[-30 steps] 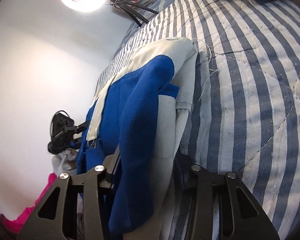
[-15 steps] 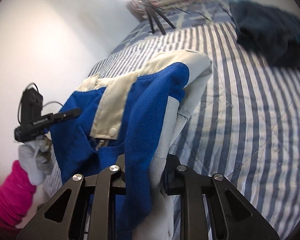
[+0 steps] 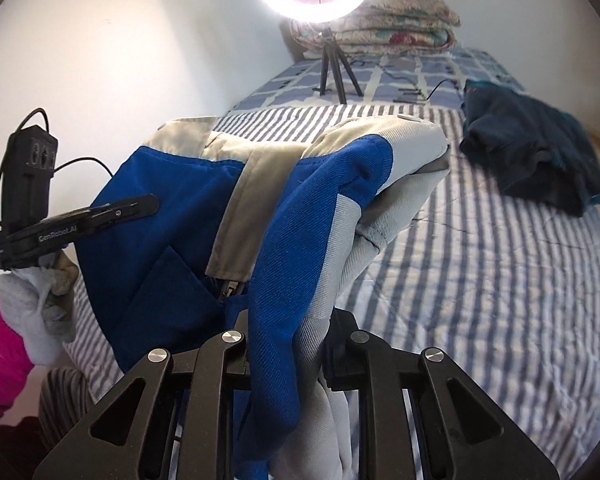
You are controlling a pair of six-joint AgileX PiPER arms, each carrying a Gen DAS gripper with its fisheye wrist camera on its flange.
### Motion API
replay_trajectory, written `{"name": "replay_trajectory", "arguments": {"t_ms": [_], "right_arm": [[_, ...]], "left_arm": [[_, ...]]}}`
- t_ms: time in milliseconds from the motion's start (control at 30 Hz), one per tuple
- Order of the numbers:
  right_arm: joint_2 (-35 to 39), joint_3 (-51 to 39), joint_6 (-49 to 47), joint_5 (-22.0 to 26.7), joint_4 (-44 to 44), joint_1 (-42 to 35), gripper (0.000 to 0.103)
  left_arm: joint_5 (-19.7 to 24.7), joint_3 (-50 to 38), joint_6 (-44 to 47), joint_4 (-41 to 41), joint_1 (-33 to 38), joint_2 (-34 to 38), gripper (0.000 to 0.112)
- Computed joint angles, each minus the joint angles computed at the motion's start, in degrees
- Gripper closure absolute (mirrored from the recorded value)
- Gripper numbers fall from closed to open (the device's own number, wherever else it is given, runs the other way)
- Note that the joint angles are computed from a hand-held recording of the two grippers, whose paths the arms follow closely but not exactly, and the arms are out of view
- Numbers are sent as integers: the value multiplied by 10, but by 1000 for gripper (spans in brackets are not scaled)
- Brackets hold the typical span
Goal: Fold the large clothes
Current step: 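Grasp the bundle edges with both grippers and fold it in half, then carry the folded bundle with both grippers and lower it onto the bed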
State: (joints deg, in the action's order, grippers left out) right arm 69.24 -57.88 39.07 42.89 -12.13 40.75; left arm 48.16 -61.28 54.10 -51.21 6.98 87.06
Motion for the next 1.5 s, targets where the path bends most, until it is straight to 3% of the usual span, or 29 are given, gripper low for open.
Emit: {"name": "replay_trajectory", "arguments": {"t_ms": [300,533,767,933,1233,1333,1433,1500], "right_arm": [[-55,-24,74,117,-96,64,86],[-56,-56,44,173,-116,51,86],[-81,-56,-34,184,-97,-17,86],[-79,-53,-145,152,-50,-123,86],[-53,-68,-394,95,85,-352,86],[-34,-82,-495,80,156,-441,86],[-7,-109,-579,76,216,-515,86],[20,-135,-624,74,242,-552,86]], "left_arm": [[9,22,-20,-6,-42,-69,92],[-9,-12,-63,7,-96,-54,92],[-63,-66,-112,32,-177,-3,92],[-99,-118,-150,47,-228,52,92],[-119,-318,-266,120,-314,203,92],[-99,-426,-317,153,-334,270,92],[-50,-590,-393,202,-353,361,92],[-41,-704,-437,237,-369,427,92]]}}
